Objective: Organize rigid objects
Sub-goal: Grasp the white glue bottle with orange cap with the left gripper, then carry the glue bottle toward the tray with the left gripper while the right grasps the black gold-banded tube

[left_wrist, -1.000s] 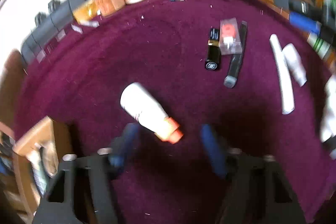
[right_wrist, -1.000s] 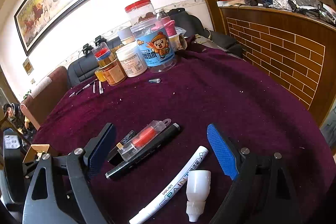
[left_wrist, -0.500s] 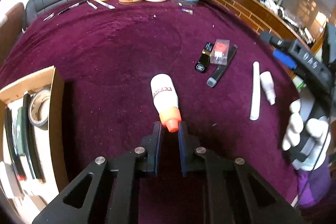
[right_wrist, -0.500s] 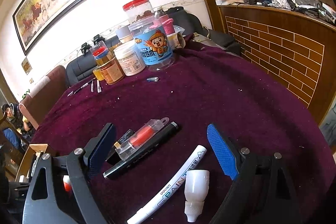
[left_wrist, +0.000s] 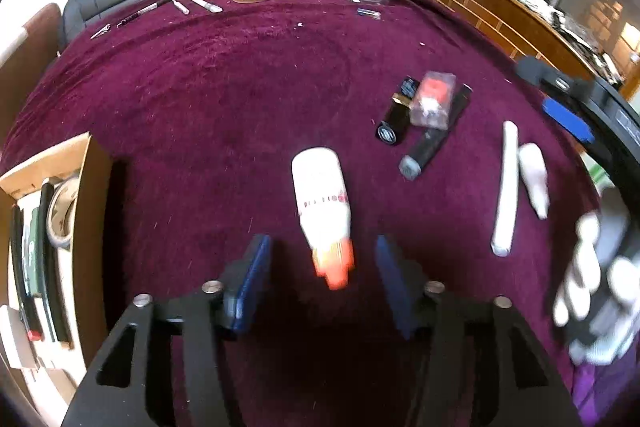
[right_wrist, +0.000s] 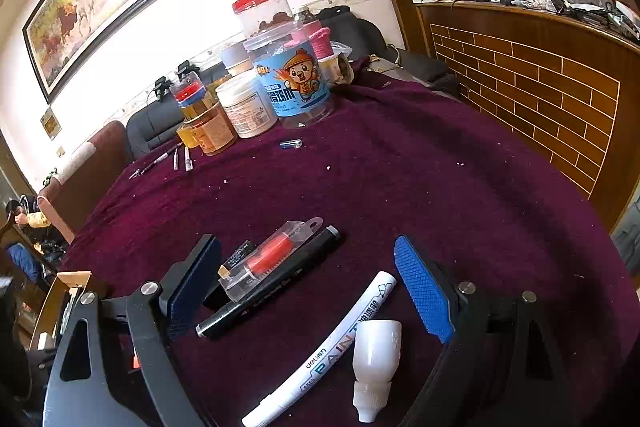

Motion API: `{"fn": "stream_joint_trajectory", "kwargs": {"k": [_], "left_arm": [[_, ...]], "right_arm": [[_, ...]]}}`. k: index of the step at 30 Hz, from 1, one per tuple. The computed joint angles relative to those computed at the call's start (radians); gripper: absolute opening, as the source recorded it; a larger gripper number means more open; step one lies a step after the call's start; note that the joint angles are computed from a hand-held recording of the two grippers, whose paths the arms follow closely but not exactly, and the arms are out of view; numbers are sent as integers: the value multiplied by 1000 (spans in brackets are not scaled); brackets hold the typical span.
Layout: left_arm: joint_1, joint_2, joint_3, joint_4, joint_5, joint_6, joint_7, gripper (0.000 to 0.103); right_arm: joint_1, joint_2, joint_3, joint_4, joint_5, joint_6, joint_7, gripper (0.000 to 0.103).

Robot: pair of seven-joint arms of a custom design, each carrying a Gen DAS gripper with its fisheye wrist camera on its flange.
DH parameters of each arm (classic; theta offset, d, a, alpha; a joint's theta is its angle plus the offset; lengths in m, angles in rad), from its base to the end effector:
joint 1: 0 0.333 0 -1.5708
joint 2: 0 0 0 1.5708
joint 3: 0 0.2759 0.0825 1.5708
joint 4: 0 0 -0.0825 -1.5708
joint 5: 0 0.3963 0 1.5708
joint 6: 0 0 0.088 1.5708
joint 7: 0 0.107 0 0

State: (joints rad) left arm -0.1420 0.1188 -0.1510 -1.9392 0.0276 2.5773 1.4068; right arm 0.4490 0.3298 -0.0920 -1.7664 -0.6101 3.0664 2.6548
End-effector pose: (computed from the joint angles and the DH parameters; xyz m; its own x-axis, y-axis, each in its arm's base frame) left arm 0.6064 -0.1808 0.4362 -0.1612 -0.9841 0.0747 -0.8644 0.1042 -0.4919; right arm 0.6208 0.2873 0.4391 0.0518 -0.9413 -0.3335 -0.5983 0.2382 -0.7651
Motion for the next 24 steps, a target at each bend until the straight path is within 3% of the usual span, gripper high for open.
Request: {"fn": "stream_joint_trajectory", "kwargs": {"k": [2,3,4,6,8,11,18,19,21,24], "left_arm": [[-15,36,10,24,68,19,-54,45],[-25,34,20,12,116,50,-95,22],[-24,28,21,6,104,55,-93,23],[12,-1,-8,-28,-39,74,-17,23],[9,-54,2,-84,-34,107,-43,23],[20,-159,-8,-185,-179,149,28,23],[-31,-452,30,-428,-444,209,232,23],[-40,-480,40,-451,-470,215,251,23],[-56,-543,67,-503,-522,226,288,23],[-50,-618,90,-568,-551,228,318,23]], "right_arm": [[4,1,-5,1,-4,-1,6,88],[10,0,-13,1,-11,-4,16,88],[14,1,-18,3,-17,-8,24,89],[3,2,-6,4,-9,-12,18,88],[6,2,-10,4,-15,-22,23,88],[24,-1,-30,7,-53,-34,56,88],[36,4,-47,28,-166,-57,151,88],[23,4,-31,27,-156,-53,139,88],[-44,0,61,27,-46,-72,6,88],[-176,10,263,56,224,-116,-330,88]]}}
